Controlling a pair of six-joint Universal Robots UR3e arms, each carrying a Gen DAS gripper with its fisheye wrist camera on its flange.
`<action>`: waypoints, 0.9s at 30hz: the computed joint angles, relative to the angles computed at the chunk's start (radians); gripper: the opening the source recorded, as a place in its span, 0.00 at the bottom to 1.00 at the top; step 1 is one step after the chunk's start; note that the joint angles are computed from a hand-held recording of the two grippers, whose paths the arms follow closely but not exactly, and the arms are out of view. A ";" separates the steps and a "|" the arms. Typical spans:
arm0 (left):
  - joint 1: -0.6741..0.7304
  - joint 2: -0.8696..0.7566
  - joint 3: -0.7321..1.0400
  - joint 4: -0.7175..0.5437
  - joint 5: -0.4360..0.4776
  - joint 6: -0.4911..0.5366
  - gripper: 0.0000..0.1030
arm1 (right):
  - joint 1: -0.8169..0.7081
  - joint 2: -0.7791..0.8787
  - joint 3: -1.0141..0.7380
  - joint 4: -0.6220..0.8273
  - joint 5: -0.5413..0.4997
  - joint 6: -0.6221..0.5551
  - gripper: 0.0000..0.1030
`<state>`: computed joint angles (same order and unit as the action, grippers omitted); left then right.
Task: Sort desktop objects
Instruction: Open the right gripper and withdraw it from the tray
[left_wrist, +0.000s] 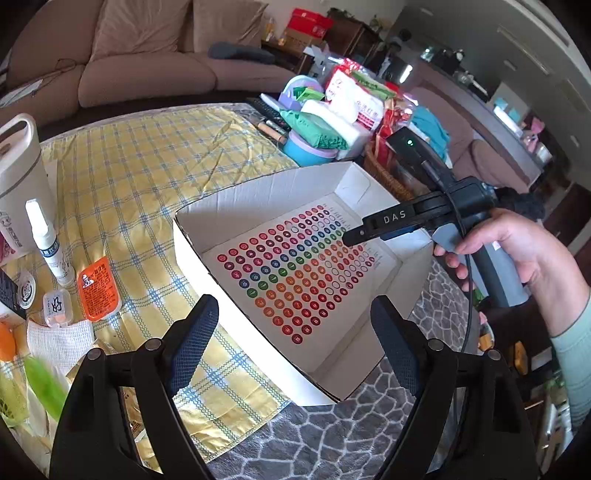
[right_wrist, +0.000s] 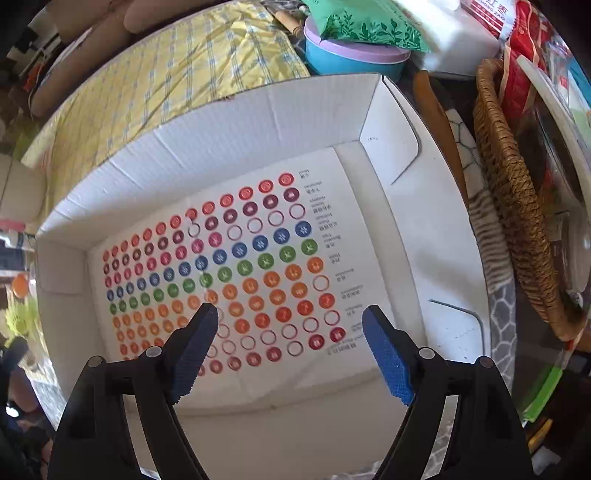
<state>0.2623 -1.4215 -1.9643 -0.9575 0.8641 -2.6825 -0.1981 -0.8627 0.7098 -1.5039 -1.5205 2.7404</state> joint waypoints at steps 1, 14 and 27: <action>-0.005 0.006 0.002 0.004 0.005 0.007 0.79 | 0.007 -0.003 0.010 -0.016 -0.046 -0.019 0.79; 0.081 0.036 0.074 -0.144 -0.079 0.020 0.57 | -0.014 -0.134 0.247 -0.092 0.046 -0.092 0.79; 0.723 0.487 0.036 -0.827 -0.113 0.655 0.93 | 0.135 -0.409 0.478 -0.248 0.360 -0.036 0.86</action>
<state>0.9856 -0.9345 -1.9279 -1.7844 0.7512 -2.0273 -0.0632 -1.2720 1.1882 -1.7524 -1.1600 2.7045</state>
